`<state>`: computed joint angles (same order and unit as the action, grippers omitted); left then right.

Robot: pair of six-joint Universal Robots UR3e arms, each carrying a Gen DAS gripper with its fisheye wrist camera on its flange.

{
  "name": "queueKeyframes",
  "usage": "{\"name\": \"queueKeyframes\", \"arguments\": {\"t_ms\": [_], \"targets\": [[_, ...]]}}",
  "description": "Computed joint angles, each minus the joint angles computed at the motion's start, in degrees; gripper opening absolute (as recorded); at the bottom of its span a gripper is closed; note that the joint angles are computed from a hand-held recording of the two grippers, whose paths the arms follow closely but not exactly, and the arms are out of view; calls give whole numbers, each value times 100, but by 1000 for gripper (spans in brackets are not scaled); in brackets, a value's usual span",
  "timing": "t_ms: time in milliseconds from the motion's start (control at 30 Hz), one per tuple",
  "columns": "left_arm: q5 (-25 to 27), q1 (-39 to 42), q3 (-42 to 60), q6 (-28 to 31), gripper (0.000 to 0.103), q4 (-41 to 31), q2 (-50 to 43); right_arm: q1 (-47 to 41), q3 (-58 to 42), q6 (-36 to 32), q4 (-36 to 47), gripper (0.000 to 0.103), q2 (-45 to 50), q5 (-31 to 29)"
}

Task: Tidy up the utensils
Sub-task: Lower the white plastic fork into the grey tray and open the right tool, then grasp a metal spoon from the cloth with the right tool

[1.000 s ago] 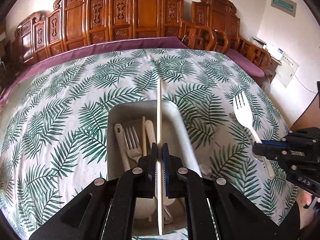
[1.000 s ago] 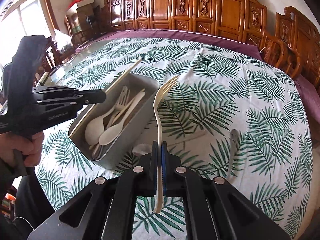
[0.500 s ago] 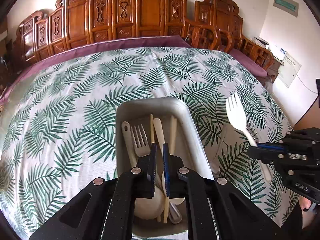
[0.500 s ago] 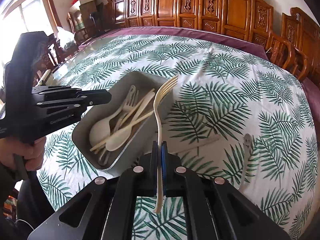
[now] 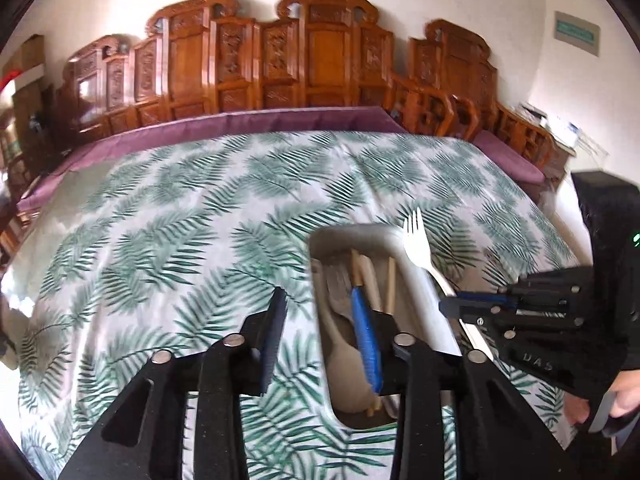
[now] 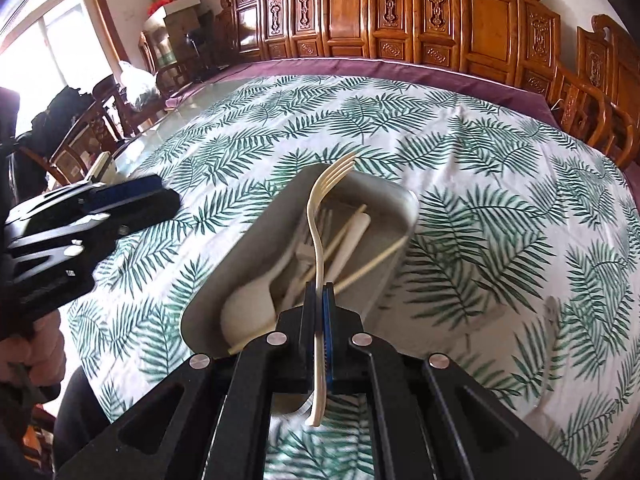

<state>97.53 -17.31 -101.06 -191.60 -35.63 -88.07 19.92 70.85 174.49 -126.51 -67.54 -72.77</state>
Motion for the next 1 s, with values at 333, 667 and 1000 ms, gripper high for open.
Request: {"name": "queueKeyframes", "arguments": {"t_ms": [333,667,1000], "targets": [[-90,526,-474,171,60,42,706,335,-915,383,179,4,779,-186],[-63,570,-527,221,61,9,835,311,-662,419,-94,22,714,-231],[62,17,-344,139,61,44,523,-386,1326,-170,-711,22,-881,-232]]}}
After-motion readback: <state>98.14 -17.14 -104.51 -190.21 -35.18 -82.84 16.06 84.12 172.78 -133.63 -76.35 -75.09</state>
